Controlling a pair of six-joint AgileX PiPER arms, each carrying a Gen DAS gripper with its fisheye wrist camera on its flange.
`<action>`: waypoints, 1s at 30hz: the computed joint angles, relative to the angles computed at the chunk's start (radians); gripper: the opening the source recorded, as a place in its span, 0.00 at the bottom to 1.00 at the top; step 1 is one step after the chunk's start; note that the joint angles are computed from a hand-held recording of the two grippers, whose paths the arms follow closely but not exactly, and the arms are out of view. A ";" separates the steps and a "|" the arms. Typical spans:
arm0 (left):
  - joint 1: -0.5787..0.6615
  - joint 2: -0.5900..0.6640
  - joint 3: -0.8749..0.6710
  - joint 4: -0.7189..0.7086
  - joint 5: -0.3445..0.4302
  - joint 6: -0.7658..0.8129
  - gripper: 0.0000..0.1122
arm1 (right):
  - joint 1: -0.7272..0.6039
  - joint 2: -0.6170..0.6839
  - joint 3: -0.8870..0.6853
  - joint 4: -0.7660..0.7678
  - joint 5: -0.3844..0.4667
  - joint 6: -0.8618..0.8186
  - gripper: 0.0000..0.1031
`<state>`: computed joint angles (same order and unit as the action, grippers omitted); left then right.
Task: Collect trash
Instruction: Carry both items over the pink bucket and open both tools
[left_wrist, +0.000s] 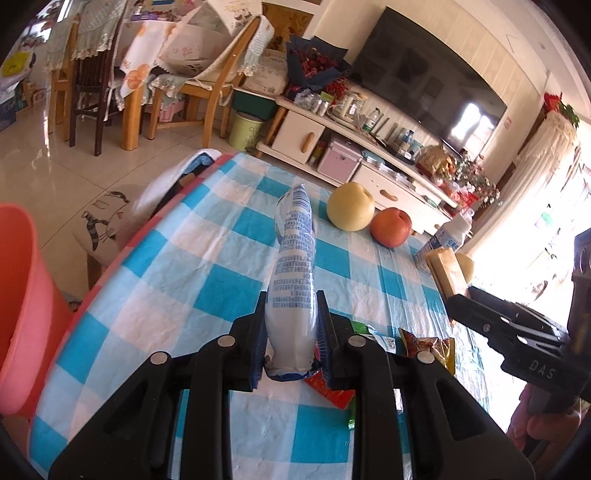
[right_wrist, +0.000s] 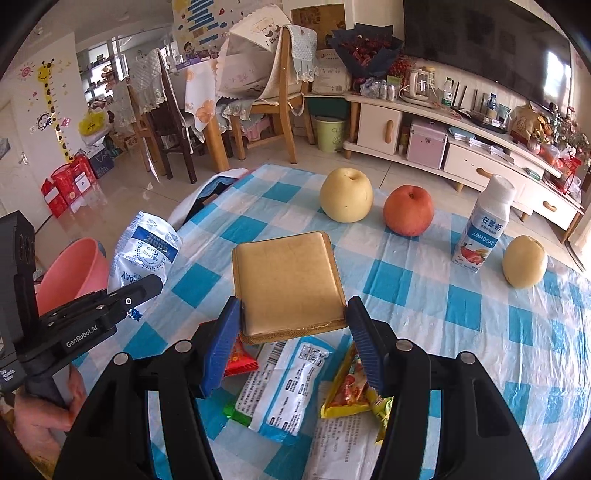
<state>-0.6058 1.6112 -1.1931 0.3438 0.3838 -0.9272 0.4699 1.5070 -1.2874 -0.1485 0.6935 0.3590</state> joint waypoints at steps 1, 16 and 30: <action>-0.002 -0.021 0.023 0.044 0.002 -0.049 0.23 | 0.013 -0.006 0.006 -0.004 -0.002 0.013 0.58; 0.189 -0.257 0.210 0.069 -0.021 -0.158 0.23 | 0.328 0.033 -0.064 -0.120 0.019 0.206 0.58; 0.683 -0.357 0.303 -0.595 0.000 0.480 0.23 | 0.508 0.412 -0.572 -0.071 0.143 0.106 0.58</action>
